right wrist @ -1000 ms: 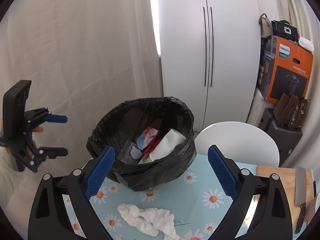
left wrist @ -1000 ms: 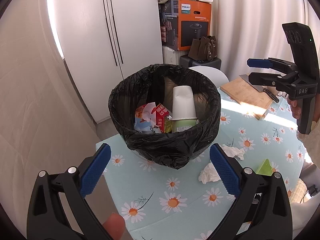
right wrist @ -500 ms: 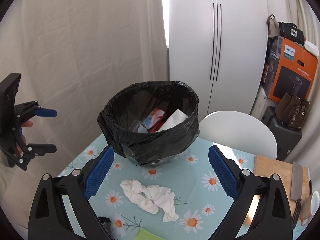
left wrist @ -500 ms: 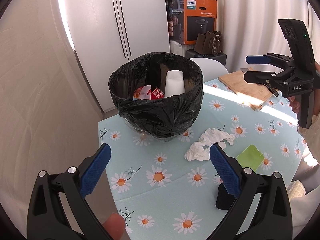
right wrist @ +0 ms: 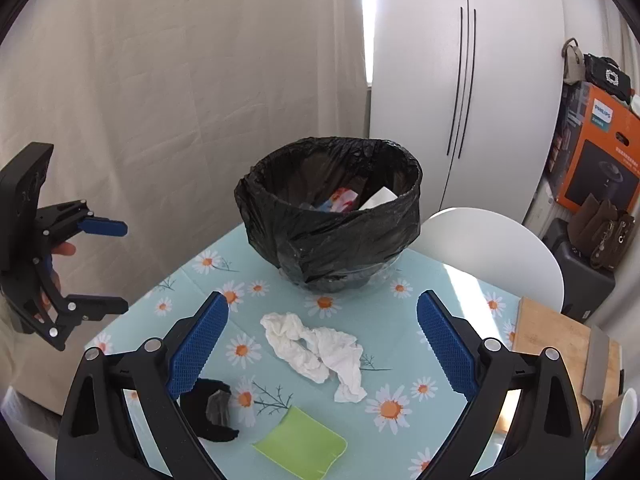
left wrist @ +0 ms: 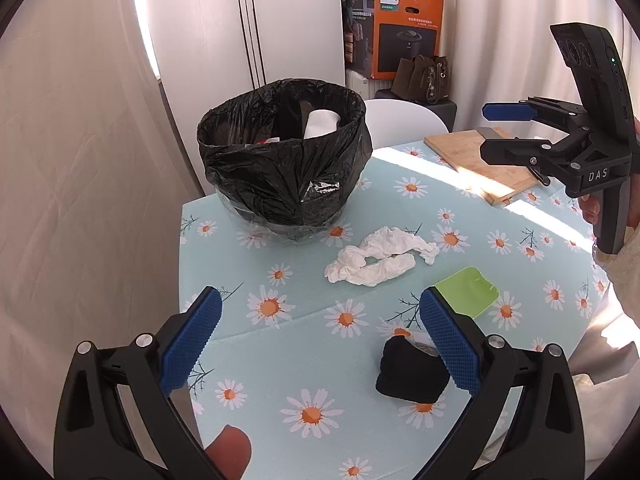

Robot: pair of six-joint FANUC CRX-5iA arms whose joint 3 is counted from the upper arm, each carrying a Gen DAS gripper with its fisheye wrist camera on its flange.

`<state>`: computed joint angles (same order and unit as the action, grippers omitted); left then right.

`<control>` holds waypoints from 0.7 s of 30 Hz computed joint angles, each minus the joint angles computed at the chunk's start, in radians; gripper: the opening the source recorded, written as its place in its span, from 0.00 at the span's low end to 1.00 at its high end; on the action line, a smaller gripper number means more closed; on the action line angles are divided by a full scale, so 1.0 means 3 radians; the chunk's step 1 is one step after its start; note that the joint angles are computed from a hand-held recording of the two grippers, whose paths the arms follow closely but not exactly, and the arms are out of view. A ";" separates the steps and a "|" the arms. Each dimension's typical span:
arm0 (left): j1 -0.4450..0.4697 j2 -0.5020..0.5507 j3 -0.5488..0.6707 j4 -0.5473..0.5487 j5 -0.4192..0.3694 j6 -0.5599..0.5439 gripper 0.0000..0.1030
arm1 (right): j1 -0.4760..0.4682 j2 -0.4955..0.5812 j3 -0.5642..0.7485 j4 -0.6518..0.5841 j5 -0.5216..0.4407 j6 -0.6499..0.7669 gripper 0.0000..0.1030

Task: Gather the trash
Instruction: 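Move both tools back toward the black cloth and green plastic piece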

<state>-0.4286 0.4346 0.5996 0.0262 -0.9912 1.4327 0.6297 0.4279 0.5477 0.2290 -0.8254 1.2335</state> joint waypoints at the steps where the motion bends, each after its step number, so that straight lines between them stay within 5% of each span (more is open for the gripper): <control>1: -0.0016 -0.0020 -0.0045 0.0002 0.0011 0.0042 0.94 | -0.0005 -0.0022 -0.0025 -0.0040 -0.0009 0.0045 0.88; 16: -0.0371 -0.0144 -0.0443 -0.0386 -0.0028 0.0666 0.94 | -0.0048 -0.0232 -0.0478 -0.0487 -0.0194 0.0431 0.88; 21: -0.0360 -0.0073 -0.0549 -0.0183 0.0031 0.0554 0.94 | -0.0064 -0.0198 -0.0554 -0.0559 -0.0349 0.0427 0.88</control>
